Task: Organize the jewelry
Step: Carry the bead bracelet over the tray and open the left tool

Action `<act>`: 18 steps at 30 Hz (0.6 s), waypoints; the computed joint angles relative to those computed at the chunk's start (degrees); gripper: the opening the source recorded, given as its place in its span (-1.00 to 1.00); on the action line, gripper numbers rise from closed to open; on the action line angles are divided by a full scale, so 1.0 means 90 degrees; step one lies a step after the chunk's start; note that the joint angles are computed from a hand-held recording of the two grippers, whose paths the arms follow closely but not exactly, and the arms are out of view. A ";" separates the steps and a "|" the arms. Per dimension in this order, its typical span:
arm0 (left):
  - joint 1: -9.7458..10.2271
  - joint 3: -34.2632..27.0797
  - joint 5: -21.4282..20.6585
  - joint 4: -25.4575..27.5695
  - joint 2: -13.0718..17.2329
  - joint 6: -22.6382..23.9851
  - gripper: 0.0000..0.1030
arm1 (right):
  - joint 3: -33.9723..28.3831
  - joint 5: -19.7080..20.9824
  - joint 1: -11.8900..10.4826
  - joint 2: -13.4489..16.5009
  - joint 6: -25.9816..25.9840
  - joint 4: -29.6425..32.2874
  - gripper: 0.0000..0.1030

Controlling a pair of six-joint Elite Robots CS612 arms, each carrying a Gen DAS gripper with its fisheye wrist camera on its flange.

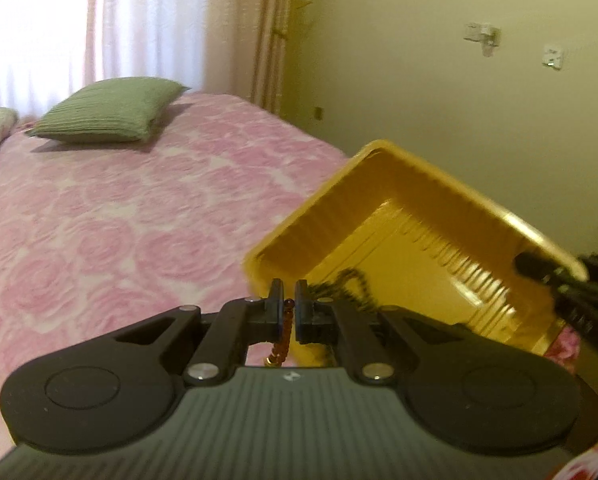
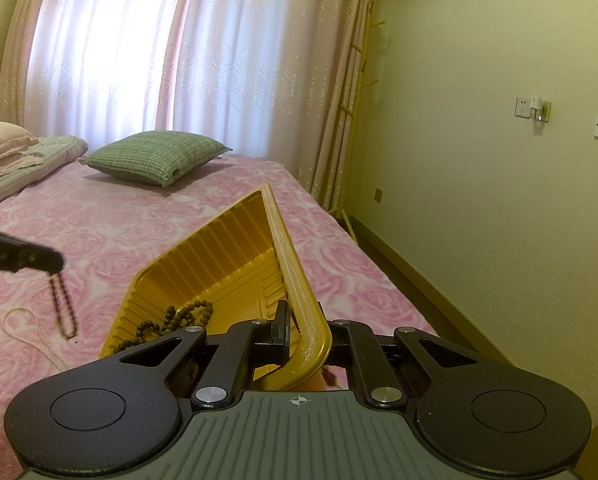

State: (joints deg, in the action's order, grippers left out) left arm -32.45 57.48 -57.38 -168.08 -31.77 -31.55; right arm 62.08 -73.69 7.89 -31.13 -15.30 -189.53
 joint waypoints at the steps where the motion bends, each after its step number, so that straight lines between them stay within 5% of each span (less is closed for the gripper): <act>1: 0.0005 -0.0102 -0.0068 -0.0034 0.0051 0.0077 -0.92 | 0.0014 0.0003 -0.0001 -0.0010 0.0005 -0.0003 -0.83; 18: 0.0067 -0.1643 -0.0943 0.0338 0.0775 0.0850 -0.92 | 0.0056 0.0045 -0.0008 -0.0040 0.0024 -0.0043 -0.83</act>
